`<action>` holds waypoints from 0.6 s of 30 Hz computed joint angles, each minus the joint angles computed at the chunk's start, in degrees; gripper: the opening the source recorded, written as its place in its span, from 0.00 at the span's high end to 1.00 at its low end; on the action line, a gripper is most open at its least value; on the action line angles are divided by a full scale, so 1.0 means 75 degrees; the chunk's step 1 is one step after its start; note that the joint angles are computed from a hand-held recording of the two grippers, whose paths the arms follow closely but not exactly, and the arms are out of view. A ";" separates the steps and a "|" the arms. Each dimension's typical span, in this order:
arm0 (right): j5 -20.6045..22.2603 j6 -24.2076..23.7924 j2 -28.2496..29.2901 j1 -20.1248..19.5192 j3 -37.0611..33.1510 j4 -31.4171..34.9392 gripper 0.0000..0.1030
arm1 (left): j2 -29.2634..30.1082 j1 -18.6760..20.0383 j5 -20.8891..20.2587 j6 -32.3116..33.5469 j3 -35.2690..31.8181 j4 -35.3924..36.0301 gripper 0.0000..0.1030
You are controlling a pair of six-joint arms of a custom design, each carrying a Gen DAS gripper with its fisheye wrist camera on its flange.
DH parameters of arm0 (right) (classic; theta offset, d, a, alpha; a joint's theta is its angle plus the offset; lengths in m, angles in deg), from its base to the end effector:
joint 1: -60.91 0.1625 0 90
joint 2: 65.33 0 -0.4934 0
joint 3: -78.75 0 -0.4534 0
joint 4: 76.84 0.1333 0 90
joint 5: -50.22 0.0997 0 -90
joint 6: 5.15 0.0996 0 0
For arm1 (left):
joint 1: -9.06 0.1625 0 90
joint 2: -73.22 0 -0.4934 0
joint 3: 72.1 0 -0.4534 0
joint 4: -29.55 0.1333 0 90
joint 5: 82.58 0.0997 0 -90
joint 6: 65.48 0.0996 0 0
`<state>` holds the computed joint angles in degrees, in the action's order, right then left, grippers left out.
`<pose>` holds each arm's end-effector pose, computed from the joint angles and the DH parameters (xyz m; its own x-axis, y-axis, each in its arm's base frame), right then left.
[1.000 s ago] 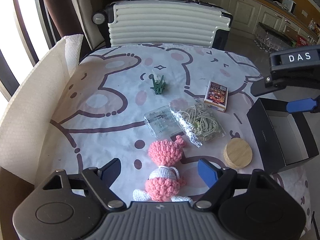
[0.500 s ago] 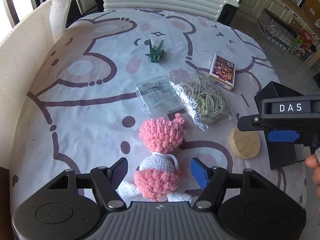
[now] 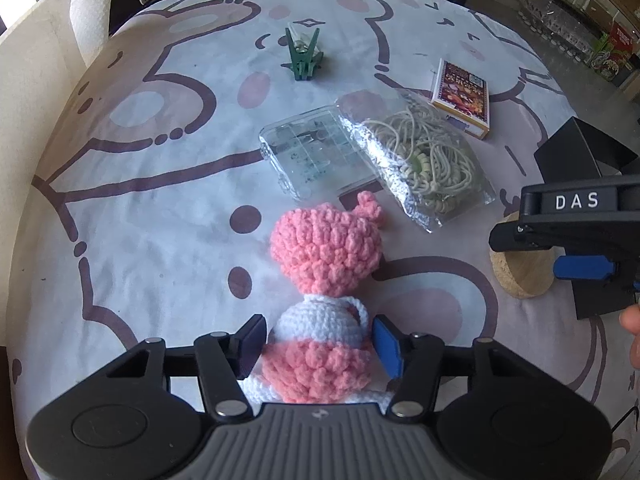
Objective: Organize objects
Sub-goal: 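Lower the left tool onto the pink doll while the right tool approaches the wooden coaster, then close the left gripper on the pink doll while the right gripper grasps the wooden coaster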
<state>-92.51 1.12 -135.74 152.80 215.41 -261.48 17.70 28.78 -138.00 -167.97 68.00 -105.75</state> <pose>0.0693 -0.4624 0.2067 -0.6172 0.4521 0.6440 0.0386 0.8349 -0.5491 -0.2630 -0.2959 -0.0087 -0.7245 -0.4488 -0.5231 -0.0986 0.8186 -0.5658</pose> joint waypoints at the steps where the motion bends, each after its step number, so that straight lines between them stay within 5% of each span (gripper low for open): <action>1: -0.0110 -0.0143 0.0103 0.0015 -0.0010 -0.0212 0.28 | -0.0018 -0.0006 0.0020 -0.0039 0.0035 -0.0061 0.45; 6: -0.0452 -0.0659 0.0418 0.0050 -0.0064 -0.0557 0.25 | -0.0139 -0.0100 0.0009 -0.0199 0.0154 -0.0148 0.50; 10: -0.0895 -0.0926 0.0548 0.0156 -0.0147 -0.0251 0.36 | -0.0313 -0.0219 -0.0156 -0.0548 0.0201 0.0150 0.55; 18: -0.0975 -0.0874 0.0439 0.0350 -0.0074 0.0817 0.43 | -0.0501 -0.0440 -0.0630 -0.1042 0.0227 0.0790 0.57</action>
<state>-99.82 -5.44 -132.45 155.42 214.85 -255.36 13.94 25.48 -142.72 -175.78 69.70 -99.83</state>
